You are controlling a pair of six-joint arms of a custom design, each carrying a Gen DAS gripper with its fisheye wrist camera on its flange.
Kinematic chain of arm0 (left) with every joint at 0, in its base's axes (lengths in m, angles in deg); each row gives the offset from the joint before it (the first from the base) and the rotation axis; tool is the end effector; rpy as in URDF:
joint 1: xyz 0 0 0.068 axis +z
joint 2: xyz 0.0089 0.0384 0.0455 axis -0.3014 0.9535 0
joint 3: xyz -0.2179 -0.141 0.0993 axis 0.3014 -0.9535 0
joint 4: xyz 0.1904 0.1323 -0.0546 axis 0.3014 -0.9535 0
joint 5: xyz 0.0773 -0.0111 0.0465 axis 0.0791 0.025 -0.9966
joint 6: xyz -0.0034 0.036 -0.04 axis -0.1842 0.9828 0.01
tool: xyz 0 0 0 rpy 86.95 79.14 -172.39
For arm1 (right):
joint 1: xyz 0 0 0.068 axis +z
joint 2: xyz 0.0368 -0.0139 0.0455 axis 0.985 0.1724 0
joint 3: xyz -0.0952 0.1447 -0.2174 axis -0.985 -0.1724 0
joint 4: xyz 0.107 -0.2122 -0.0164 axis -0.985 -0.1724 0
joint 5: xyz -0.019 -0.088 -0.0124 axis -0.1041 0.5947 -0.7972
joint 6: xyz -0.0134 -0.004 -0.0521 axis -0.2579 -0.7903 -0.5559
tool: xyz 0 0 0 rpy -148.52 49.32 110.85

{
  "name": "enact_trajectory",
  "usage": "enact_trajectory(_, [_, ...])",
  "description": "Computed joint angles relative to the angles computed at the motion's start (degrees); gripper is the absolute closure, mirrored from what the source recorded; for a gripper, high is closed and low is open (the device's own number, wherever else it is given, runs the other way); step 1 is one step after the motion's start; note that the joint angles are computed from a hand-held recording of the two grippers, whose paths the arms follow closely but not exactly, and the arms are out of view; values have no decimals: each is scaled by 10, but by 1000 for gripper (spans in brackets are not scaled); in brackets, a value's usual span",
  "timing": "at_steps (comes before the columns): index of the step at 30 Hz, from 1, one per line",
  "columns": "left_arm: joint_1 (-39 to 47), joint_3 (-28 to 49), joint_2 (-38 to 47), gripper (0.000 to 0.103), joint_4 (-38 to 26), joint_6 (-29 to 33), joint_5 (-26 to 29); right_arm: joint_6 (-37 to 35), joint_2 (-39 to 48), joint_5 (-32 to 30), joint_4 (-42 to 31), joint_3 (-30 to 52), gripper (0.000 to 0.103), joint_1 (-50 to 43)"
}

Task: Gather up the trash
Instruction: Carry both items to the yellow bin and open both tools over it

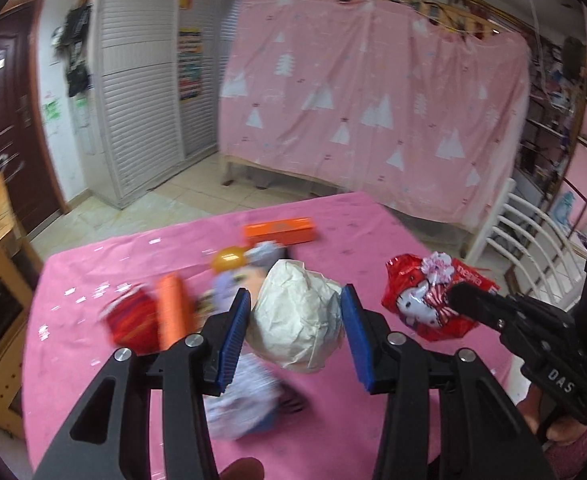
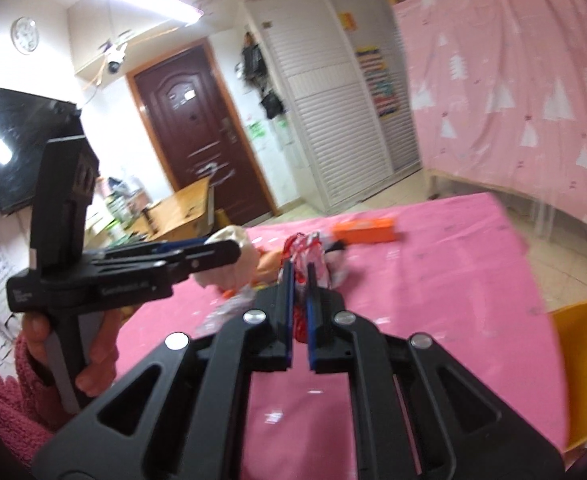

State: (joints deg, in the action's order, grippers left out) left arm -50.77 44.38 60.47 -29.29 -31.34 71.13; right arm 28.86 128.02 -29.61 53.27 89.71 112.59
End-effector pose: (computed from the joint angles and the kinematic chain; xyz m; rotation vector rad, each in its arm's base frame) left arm 0.2243 -0.1381 0.1955 0.2367 2.2582 -0.2171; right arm 0.1801 0.1196 0.1774 -0.2792 2.0078 0.7196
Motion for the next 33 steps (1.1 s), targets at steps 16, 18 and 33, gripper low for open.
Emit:
enact_trajectory(16, [-159, 422, 367, 62, -101, -18, 55, -109, 42, -166, -11, -53, 98, -416])
enact_trajectory(18, [-166, 478, 408, 62, -129, -17, 60, -120, 65, -170, -4, -47, 98, -436])
enact_trajectory(33, [-175, 888, 663, 40, -360, -46, 99, -168, 293, -206, 48, 13, 98, -549])
